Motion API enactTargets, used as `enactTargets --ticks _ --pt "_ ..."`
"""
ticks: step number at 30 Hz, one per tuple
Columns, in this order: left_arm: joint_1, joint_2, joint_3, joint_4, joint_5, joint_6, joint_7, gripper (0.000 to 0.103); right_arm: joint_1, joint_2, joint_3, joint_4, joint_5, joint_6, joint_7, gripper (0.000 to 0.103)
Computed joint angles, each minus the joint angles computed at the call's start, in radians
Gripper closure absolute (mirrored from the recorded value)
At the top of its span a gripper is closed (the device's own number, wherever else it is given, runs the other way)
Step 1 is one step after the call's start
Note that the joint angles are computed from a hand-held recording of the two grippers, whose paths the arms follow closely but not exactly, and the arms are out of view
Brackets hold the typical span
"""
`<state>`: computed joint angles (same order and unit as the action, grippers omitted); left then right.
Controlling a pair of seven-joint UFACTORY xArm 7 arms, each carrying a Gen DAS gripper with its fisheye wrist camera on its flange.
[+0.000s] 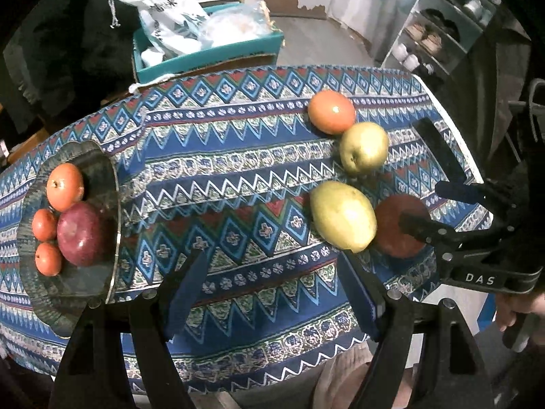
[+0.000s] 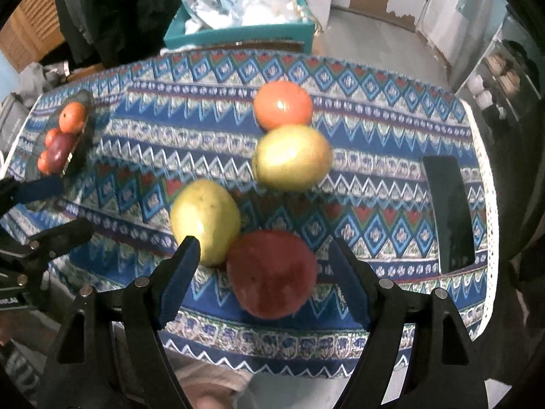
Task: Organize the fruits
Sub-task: 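Close the right gripper on the red apple while the left gripper grasps the green-yellow pear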
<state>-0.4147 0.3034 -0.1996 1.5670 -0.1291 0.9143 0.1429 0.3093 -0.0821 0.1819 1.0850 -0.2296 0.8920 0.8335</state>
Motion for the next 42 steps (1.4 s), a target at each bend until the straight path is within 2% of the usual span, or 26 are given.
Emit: enactTargets --ticks 7,15,23,33,42 --pt "-0.023 0.041 0.002 0.022 0.034 0.026 -0.027 0.024 -0.008 -0.001 -0.018 -0.071 0.102 -0.035 -0.065 0.025" --pt "-0.034 0.074 0.002 0.05 0.047 0.039 -0.037 0.024 -0.014 0.019 -0.023 -0.098 0.158 -0.102 -0.113 0.025" --pt "-0.02 0.094 -0.013 0.078 -0.019 0.037 -0.031 0.024 -0.012 0.038 -0.025 -0.104 0.195 -0.139 -0.142 0.03" --pt "-0.043 0.162 -0.022 0.166 -0.063 0.058 -0.073 0.023 -0.052 -0.061 -0.012 -0.159 0.005 -0.086 0.029 0.03" --pt "-0.085 0.243 -0.021 0.244 -0.05 0.076 -0.129 0.023 -0.1 -0.115 -0.011 -0.204 -0.062 -0.082 0.105 0.03"
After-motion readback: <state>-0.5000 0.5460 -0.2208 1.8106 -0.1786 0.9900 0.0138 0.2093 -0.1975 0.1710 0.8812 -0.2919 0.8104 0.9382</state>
